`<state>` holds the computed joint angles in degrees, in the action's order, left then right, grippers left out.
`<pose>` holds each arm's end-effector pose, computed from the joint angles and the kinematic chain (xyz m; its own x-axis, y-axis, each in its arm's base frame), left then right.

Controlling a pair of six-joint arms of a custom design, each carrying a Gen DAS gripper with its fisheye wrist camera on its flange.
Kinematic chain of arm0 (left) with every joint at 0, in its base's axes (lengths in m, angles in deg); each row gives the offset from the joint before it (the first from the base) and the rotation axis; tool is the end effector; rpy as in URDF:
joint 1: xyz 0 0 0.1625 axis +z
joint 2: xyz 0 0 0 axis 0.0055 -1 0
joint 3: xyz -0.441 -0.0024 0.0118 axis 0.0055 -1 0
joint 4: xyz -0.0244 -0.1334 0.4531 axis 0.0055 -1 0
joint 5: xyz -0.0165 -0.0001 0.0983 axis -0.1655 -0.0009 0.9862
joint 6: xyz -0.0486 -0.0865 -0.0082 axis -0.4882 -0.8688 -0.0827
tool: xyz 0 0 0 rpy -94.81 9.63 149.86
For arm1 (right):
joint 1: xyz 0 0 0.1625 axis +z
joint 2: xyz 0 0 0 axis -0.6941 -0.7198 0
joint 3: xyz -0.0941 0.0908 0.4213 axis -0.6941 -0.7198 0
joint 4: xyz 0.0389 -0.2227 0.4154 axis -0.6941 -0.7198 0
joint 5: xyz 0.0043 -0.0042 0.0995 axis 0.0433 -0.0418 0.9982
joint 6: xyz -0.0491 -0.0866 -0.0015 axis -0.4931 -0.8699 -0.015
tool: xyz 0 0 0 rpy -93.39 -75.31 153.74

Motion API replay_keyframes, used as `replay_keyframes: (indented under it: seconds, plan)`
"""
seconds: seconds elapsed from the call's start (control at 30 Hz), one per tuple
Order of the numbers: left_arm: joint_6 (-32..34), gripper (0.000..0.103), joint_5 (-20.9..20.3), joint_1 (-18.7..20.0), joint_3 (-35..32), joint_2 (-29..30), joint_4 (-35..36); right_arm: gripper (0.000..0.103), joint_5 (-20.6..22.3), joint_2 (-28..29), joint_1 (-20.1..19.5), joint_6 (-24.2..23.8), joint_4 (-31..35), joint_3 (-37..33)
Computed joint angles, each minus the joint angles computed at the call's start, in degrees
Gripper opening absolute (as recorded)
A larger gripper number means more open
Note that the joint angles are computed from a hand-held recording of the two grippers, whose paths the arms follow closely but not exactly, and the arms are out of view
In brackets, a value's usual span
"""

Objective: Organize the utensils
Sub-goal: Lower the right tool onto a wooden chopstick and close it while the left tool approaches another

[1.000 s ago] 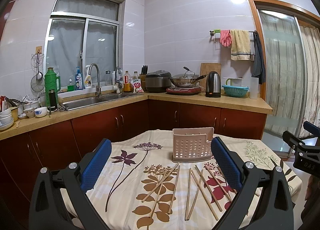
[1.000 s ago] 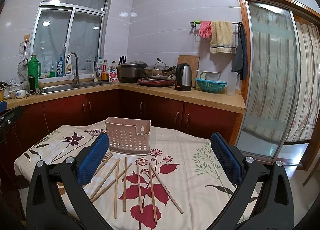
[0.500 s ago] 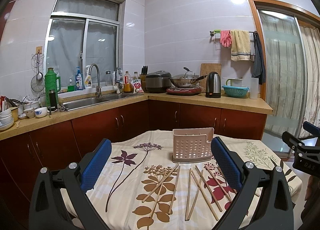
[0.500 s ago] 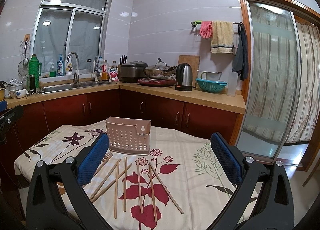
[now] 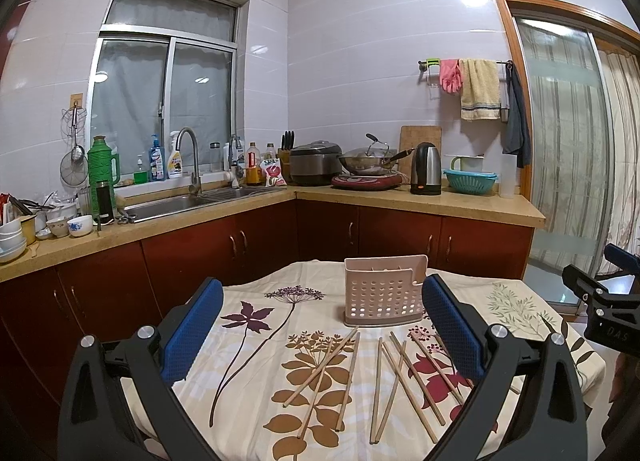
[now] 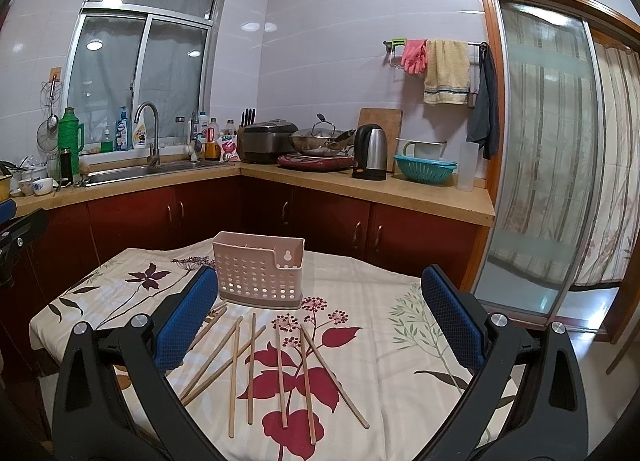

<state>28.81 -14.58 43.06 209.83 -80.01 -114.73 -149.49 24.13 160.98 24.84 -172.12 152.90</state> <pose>-0.2246 -0.4931 0.3510 -0.6711 0.2004 -0.7138 0.7410 0.2143 -0.6364 0.3141 -0.4777 0.1860 -0.6381 0.1937 0.7452 -0.7050 0.2421 -0.6666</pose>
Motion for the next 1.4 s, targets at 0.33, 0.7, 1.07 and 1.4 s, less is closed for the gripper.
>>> replay_keyframes:
  seconds: [0.33,0.7,1.07,1.4]
  plan:
    - [-0.79,0.097,-2.41,4.47,-1.67,3.61,1.83,0.099,3.4,-0.23,-6.0,3.63,3.81,2.19]
    - [-2.56,0.097,-3.63,12.06,-3.93,9.65,4.23,0.077,7.36,2.99,-15.83,7.94,6.55,4.42]
    - [-0.42,0.097,-1.81,15.25,-5.97,13.73,3.96,0.058,7.36,4.78,-21.11,7.23,9.2,3.77]
    - [1.06,0.097,-1.28,17.1,-7.92,16.09,4.79,0.033,8.95,4.12,-24.0,10.14,13.26,4.33]
